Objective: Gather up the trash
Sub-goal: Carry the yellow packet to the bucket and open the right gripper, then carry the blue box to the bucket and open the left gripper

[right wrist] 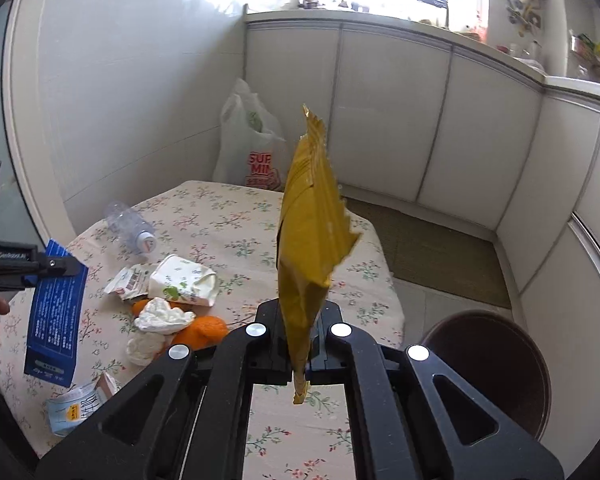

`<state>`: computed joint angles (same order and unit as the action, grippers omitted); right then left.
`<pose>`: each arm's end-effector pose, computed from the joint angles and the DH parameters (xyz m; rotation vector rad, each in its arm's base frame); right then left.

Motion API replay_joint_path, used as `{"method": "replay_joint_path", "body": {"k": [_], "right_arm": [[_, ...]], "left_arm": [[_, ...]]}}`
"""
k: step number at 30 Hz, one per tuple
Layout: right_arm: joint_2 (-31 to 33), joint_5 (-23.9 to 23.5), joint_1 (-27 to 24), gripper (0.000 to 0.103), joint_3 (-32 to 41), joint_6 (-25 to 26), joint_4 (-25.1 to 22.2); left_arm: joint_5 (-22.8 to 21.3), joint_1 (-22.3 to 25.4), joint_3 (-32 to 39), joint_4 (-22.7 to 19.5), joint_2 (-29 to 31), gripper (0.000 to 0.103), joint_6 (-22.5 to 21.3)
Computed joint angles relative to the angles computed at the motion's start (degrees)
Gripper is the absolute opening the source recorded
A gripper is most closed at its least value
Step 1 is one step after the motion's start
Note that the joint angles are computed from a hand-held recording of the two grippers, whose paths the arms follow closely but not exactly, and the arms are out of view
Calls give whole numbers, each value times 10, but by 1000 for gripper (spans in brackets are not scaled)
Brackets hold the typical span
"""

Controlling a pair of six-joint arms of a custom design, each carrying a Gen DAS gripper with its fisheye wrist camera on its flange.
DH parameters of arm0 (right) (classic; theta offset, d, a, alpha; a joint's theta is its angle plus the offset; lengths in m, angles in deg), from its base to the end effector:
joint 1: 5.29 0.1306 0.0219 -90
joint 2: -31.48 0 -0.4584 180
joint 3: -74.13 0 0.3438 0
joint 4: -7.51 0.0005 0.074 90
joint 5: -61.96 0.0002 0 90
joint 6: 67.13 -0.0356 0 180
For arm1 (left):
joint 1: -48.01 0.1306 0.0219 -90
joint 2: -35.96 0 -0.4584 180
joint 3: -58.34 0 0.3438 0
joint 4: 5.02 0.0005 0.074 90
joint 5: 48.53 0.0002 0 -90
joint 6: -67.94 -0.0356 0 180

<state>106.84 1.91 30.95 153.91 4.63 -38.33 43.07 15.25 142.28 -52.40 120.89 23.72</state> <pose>0.2748 0.1788 0.5311 -0.0806 2.1805 -0.0677 0.3337 -0.2165 0.4992 -0.2727 2.5081 -0.6344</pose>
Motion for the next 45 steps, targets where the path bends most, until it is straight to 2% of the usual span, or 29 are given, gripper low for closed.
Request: {"method": "replay_joint_path", "body": {"k": [11, 16, 17, 19, 20, 21, 23, 24, 25, 27, 33, 36, 38, 45], "right_arm": [[-30, 53, -99, 3, -26, -129, -48], [-28, 53, -149, 5, -31, -183, -89], [-29, 49, -158, 8, -34, -193, -96], [-28, 50, -170, 34, -38, -216, -107], [-28, 66, -169, 66, -37, -232, -117], [-30, 83, -168, 78, -38, -243, -121], [-38, 103, -165, 80, -38, -246, -124], [-42, 102, -166, 91, -37, -243, -126], [-46, 107, -165, 97, -36, -247, -133], [-55, 126, -161, 96, -36, -252, -145], [-93, 126, -188, 96, -38, -221, -186], [-117, 107, -225, 96, -46, -210, -209], [-137, 85, -264, 96, -55, -200, -208], [-170, 8, -393, 96, -69, -161, -205]], "left_arm": [[3, -44, 23, -1, 20, 39, -13], [-3, -64, 35, -5, 27, 39, -20], [-5, -68, 38, -6, 28, 39, -22], [-8, -78, 45, -8, 33, 39, -23], [-8, -82, 49, -8, 35, 39, -23], [-9, -87, 54, -8, 38, 39, -24], [-12, -96, 65, -10, 43, 39, -28], [-13, -102, 73, -13, 48, 39, -30], [-12, -107, 83, -15, 54, 39, -29], [-5, -118, 106, -15, 66, 39, -26], [-5, -167, 213, -26, 127, 39, -41], [4, -190, 276, -34, 168, 39, -44], [8, -205, 321, -42, 199, 39, -48], [-4, -256, 508, -129, 321, 40, -77]]}}
